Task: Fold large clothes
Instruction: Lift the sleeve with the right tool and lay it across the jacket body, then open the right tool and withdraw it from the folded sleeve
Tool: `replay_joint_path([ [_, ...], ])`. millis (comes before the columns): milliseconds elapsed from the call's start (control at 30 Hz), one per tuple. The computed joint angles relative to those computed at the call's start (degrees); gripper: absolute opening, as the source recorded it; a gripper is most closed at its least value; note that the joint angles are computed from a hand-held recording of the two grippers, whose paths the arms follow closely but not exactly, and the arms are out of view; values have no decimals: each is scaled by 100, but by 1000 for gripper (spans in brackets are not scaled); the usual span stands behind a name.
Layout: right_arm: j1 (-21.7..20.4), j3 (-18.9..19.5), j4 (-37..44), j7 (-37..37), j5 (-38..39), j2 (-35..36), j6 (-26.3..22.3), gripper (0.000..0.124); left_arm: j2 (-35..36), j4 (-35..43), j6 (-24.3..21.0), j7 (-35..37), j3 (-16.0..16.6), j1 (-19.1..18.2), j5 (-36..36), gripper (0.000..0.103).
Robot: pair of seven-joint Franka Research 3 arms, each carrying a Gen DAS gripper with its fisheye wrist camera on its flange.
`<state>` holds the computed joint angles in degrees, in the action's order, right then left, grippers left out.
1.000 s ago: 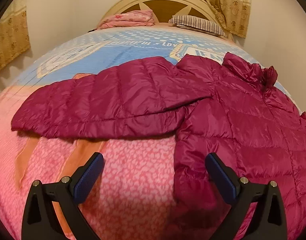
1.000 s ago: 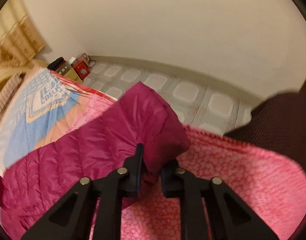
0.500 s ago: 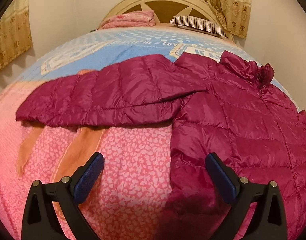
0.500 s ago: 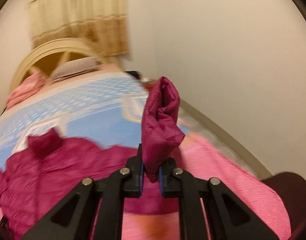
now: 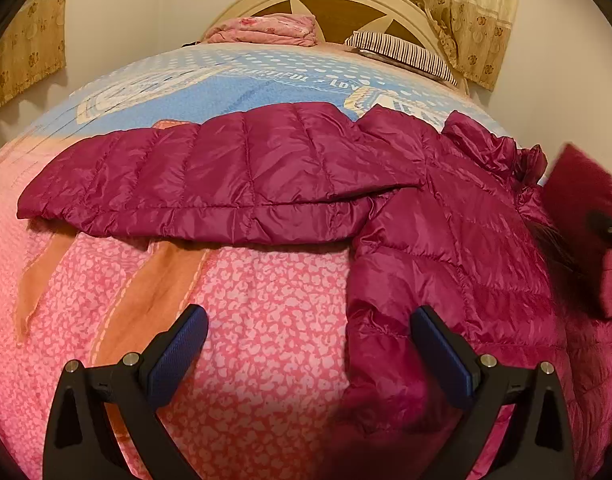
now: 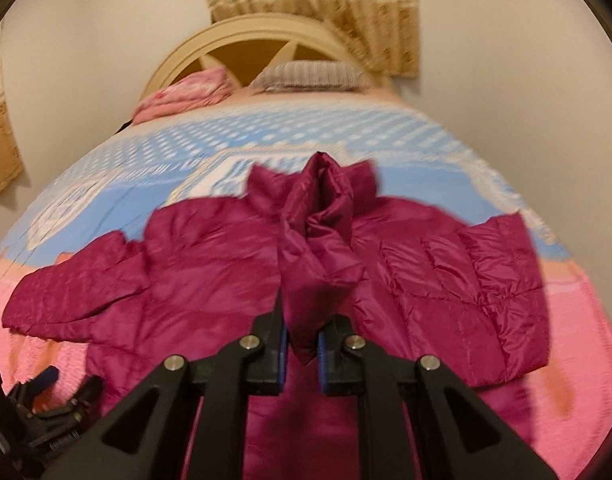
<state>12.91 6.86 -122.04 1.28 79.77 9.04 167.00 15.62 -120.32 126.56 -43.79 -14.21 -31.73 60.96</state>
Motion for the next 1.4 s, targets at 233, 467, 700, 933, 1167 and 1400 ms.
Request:
replay_joint_path([
  [233, 141, 234, 51, 485, -536, 353, -199, 14, -36, -60, 71, -77, 4, 13, 73, 102],
  [467, 90, 243, 132, 1032, -1167, 504, -961, 78, -44, -73, 119, -109, 7, 31, 119, 102],
  [700, -298, -72, -50, -786, 1074, -177, -1232, 71, -54, -88, 133, -133, 2, 40, 137, 102],
  [933, -379, -449, 879, 533, 227, 832, 478, 42, -26, -32, 75, 7, -5, 42, 29, 102],
  [1167, -821, -417, 1175, 1972, -1093, 1581, 172, 49, 74, 119, -26, 257, 4, 34, -145, 102],
  [1400, -1271, 369, 1069, 1385, -1041, 1594, 932, 76, -707, -571, -529, -348, -126, -99, -71, 102],
])
